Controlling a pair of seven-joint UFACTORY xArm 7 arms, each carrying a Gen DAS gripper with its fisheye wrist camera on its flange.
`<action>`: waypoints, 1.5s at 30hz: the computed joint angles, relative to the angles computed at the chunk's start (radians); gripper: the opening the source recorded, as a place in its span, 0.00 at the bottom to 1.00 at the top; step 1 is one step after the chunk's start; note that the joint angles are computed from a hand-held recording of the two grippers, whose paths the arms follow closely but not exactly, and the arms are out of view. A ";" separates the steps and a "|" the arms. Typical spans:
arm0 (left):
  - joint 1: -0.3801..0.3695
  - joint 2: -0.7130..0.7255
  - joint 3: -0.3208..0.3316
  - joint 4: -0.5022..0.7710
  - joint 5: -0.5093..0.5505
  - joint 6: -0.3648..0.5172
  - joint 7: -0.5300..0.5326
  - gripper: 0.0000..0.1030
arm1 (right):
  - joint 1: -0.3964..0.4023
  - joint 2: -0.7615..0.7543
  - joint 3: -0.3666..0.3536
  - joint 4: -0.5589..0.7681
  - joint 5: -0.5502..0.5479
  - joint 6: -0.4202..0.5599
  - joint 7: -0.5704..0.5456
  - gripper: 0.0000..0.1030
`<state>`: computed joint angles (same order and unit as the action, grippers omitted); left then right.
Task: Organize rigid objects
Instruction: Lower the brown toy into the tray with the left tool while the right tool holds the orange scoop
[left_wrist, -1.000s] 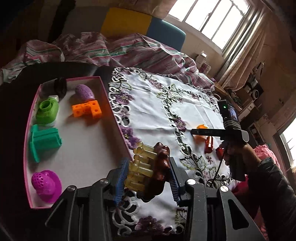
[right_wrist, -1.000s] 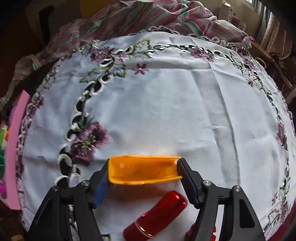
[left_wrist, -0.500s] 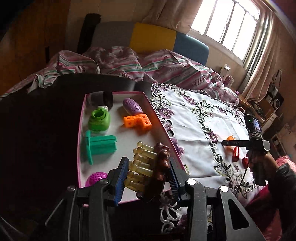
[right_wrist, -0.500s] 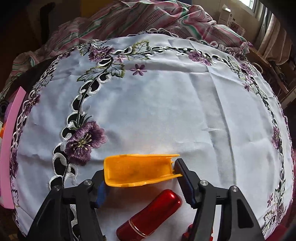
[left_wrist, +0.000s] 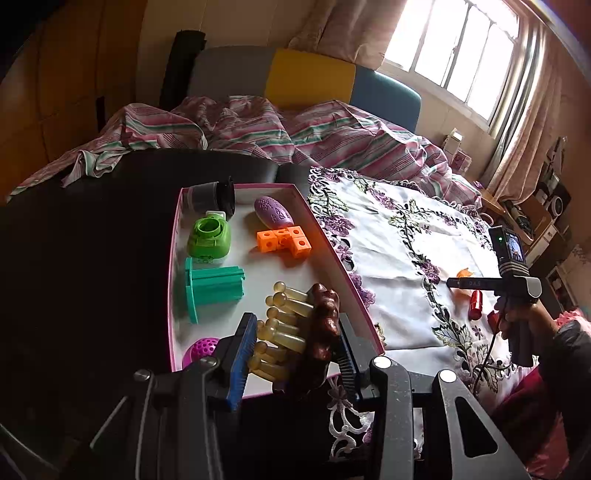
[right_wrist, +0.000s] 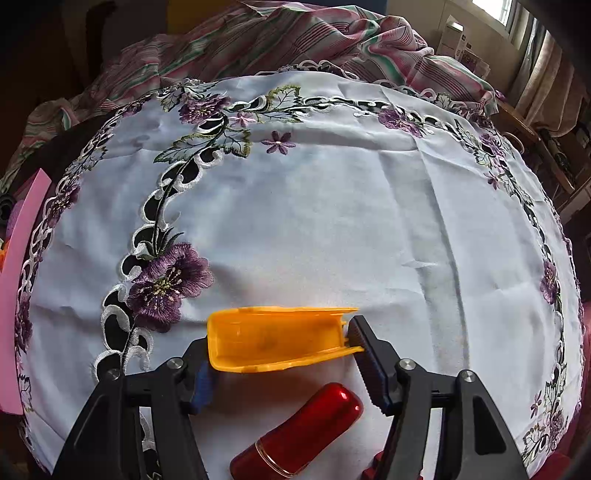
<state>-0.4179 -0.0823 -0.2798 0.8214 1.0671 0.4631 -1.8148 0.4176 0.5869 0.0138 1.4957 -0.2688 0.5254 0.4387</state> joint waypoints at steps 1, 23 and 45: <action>-0.001 0.000 -0.001 -0.001 -0.001 0.002 0.001 0.41 | 0.000 0.000 0.000 0.000 0.001 0.000 0.000 0.64; 0.062 -0.058 0.012 -0.111 0.009 -0.138 -0.093 0.41 | 0.021 0.008 -0.018 0.016 -0.044 0.007 0.005 0.63; 0.173 0.273 0.130 0.154 -0.136 -0.390 0.135 0.41 | 0.034 0.016 -0.024 0.034 -0.079 0.023 0.010 0.63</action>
